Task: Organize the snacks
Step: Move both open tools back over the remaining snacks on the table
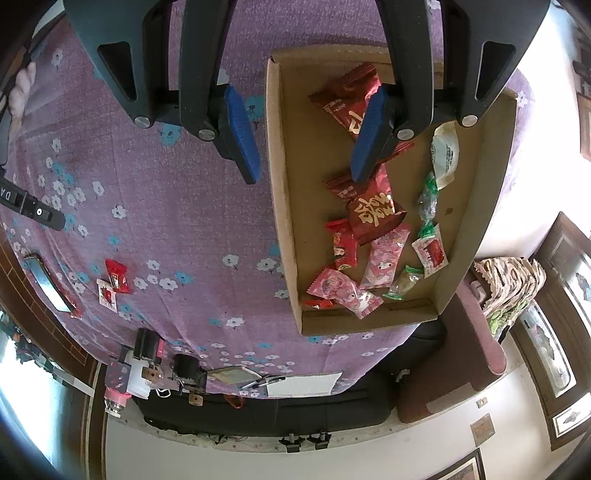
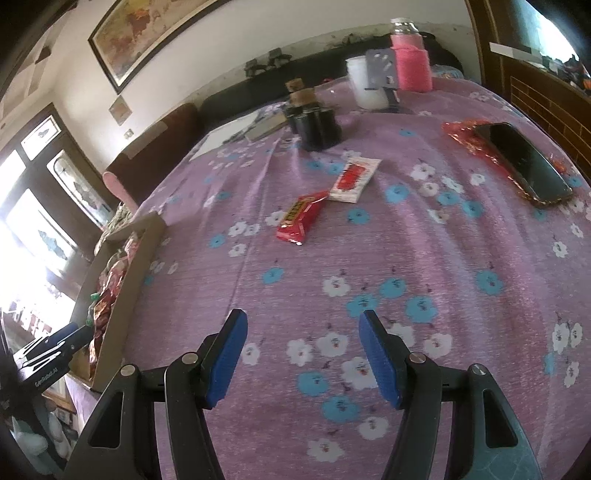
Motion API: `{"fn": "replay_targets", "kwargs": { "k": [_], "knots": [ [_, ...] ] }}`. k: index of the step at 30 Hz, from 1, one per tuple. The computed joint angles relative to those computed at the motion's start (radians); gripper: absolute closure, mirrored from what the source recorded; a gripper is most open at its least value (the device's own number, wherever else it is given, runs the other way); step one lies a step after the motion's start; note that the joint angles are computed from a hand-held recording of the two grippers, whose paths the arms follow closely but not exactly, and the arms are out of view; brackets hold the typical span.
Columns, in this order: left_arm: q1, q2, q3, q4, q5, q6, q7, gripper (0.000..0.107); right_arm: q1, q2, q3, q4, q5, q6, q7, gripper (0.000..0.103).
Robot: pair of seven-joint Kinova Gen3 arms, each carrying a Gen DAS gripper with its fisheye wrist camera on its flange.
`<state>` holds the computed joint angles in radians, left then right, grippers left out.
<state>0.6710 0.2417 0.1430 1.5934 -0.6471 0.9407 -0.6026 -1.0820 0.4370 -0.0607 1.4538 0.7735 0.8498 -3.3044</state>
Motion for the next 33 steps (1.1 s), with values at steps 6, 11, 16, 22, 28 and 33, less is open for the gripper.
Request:
{"fn": "replay_targets", "kwargs": {
  "k": [6,11,16,22,28,33],
  "knots": [
    [-0.005,0.012,0.000,-0.018,0.012,-0.002,-0.031,0.058,0.015,-0.008,-0.001,0.000,-0.015,0.022,0.005,0.038],
    [-0.010,0.027,-0.001,-0.037,0.038,-0.006,-0.072,0.058,0.037,-0.011,-0.005,-0.002,-0.032,0.016,0.009,0.038],
    [-0.011,0.031,-0.008,-0.044,0.060,-0.018,-0.099,0.058,0.052,0.003,-0.004,-0.032,-0.057,0.023,0.044,0.038],
    [-0.027,0.032,-0.014,-0.040,0.094,-0.040,-0.123,0.058,0.070,0.021,0.006,-0.070,-0.091,0.029,0.093,0.036],
    [-0.066,0.012,-0.010,-0.010,0.163,-0.100,-0.168,0.058,0.112,0.043,0.030,-0.116,-0.130,0.024,0.139,0.036],
    [-0.095,-0.013,-0.003,0.017,0.214,-0.154,-0.213,0.058,0.160,0.064,0.065,-0.157,-0.157,0.023,0.134,0.036]
  ]
}}
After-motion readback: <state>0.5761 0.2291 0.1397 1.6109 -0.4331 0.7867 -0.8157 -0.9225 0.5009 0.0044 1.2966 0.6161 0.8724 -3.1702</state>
